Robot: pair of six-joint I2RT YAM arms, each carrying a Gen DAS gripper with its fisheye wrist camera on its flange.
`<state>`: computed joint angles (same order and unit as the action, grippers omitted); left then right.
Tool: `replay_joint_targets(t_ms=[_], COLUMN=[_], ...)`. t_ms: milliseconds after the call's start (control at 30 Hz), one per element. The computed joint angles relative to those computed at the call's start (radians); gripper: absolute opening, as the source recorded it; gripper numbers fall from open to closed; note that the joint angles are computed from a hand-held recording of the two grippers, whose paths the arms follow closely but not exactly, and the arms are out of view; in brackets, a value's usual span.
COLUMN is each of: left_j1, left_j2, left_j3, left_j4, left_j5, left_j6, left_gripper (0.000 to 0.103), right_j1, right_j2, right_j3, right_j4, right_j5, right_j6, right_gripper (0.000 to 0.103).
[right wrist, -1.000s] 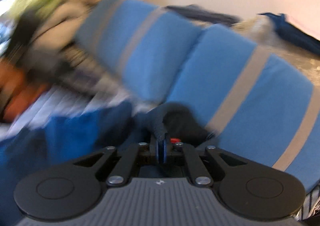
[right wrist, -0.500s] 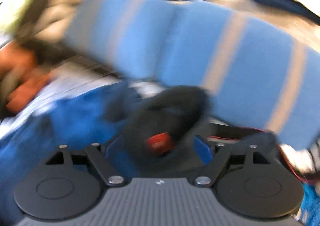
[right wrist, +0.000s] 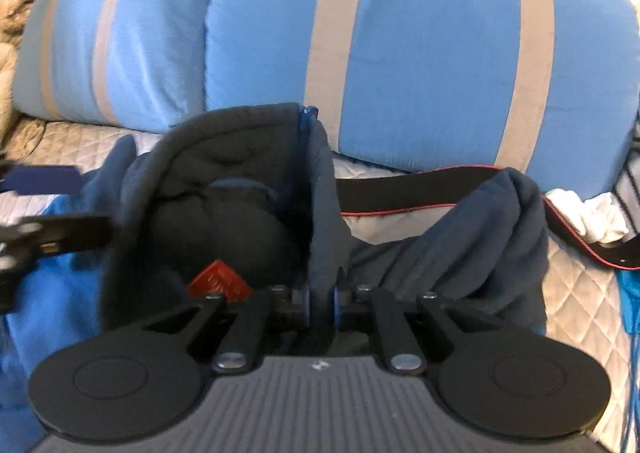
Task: Fold clothes
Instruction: 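Open the left gripper and grasp the fleece body near the right gripper, then lift the jacket above the bed with both grippers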
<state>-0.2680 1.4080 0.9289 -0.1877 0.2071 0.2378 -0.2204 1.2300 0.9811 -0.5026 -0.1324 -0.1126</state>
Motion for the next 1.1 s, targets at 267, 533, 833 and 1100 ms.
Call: replay_joint_targets(t_ms=[267,533,833,1100], left_j1=[-0.133,0.007,-0.036,0.032], left_j2=[0.048,0.198,0.22,0.247], left_j3=[0.008,0.065,0.014,0.041], left_j4=[0.007,0.018,0.154,0.186], left_j5=[-0.317,-0.328,-0.359,-0.277], left_j6=[-0.079,-0.031,0.073,0.058], left_gripper=[0.057,0.046,0.046,0.047], right_j1=[0.028,0.154,0.233,0.096], right_j2=[-0.237,-0.241,-0.125,-0.046], right_j3=[-0.197,-0.257,-0.209,-0.162], right_j4=[0.058,0.115,0.187,0.168], right_j5=[0.022,0.229,0.435,0.303], right_j6=[-0.022,-0.063,-0.037,0.039], right_gripper=[0.009,0.009,0.059,0.037])
